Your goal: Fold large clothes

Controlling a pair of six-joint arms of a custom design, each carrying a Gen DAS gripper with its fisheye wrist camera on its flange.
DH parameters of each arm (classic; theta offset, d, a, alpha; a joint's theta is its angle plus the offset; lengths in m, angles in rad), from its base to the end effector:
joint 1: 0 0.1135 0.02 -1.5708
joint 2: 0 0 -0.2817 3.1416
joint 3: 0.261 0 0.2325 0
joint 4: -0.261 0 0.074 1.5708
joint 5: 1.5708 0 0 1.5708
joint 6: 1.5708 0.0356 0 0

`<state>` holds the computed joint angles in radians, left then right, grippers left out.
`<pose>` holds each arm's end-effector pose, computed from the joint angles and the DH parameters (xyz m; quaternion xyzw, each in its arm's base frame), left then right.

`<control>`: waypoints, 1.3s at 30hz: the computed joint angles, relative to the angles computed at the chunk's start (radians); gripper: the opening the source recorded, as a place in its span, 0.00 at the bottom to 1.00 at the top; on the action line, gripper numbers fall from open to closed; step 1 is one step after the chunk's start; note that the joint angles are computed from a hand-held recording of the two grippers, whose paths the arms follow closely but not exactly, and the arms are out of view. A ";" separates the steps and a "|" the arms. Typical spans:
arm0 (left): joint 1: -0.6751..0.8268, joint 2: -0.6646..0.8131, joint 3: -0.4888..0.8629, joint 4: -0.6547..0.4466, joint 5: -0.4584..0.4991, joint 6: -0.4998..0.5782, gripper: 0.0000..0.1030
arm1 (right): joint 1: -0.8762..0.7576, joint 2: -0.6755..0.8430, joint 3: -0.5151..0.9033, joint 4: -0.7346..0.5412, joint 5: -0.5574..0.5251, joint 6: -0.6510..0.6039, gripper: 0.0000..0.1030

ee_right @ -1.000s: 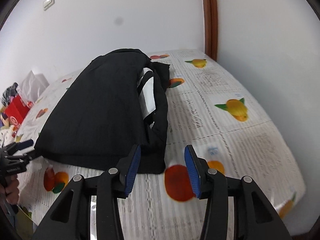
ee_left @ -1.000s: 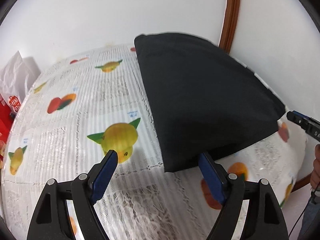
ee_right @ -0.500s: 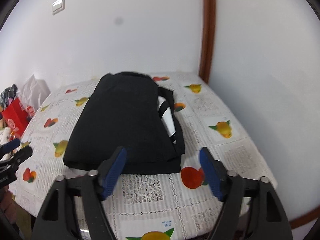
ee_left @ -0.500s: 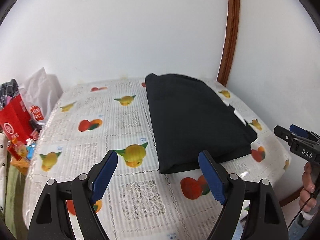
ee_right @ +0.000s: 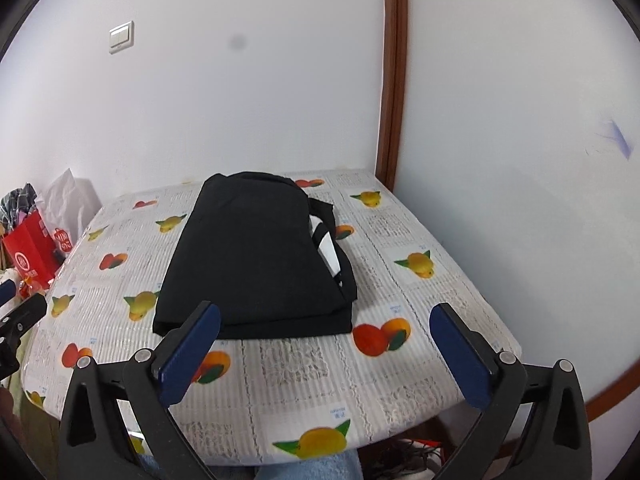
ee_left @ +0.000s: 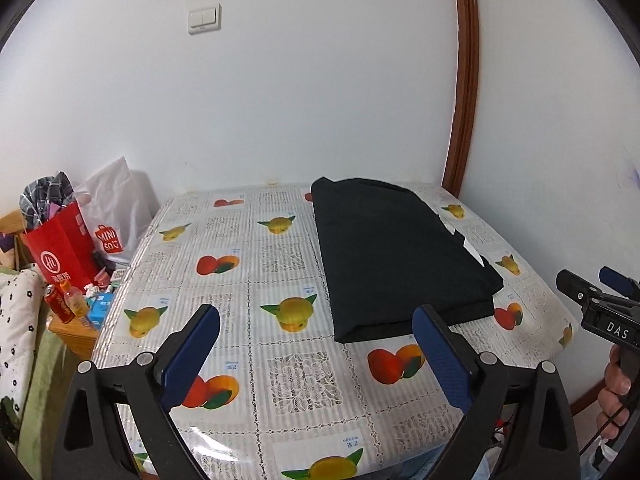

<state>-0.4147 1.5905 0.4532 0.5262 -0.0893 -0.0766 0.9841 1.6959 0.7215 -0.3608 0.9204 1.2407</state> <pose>0.2429 -0.1035 0.1537 0.1288 0.8770 -0.0738 0.4570 0.1638 0.1952 0.1479 0.1656 0.8758 -0.1007 0.4421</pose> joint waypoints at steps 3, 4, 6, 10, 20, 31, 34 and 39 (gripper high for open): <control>-0.013 -0.017 -0.020 0.014 -0.014 -0.002 0.95 | 0.025 -0.003 0.000 -0.044 0.015 0.055 1.00; -0.017 -0.020 -0.022 0.016 -0.015 -0.003 0.95 | 0.030 -0.003 0.001 -0.055 0.016 0.065 1.00; -0.023 -0.025 -0.025 0.016 -0.014 -0.001 0.95 | 0.039 -0.005 0.005 -0.081 0.013 0.089 1.00; -0.032 -0.029 -0.030 0.019 -0.025 -0.002 0.95 | 0.053 -0.011 0.007 -0.112 0.010 0.117 1.00; -0.041 -0.033 -0.031 0.012 -0.040 -0.010 0.95 | 0.077 -0.011 0.022 -0.158 0.023 0.161 1.00; -0.035 -0.032 -0.034 0.014 -0.044 -0.010 0.95 | 0.076 -0.001 0.035 -0.160 0.014 0.155 1.00; -0.031 -0.031 -0.033 0.012 -0.043 -0.009 0.95 | 0.075 0.004 0.037 -0.155 0.012 0.149 1.00; -0.030 -0.033 -0.033 0.010 -0.043 -0.009 0.95 | 0.073 0.011 0.042 -0.151 0.006 0.146 1.00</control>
<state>-0.4450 1.5580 0.4205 0.5366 -0.1322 -0.0855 1.0573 1.7066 0.7634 -0.5115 0.9264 1.3868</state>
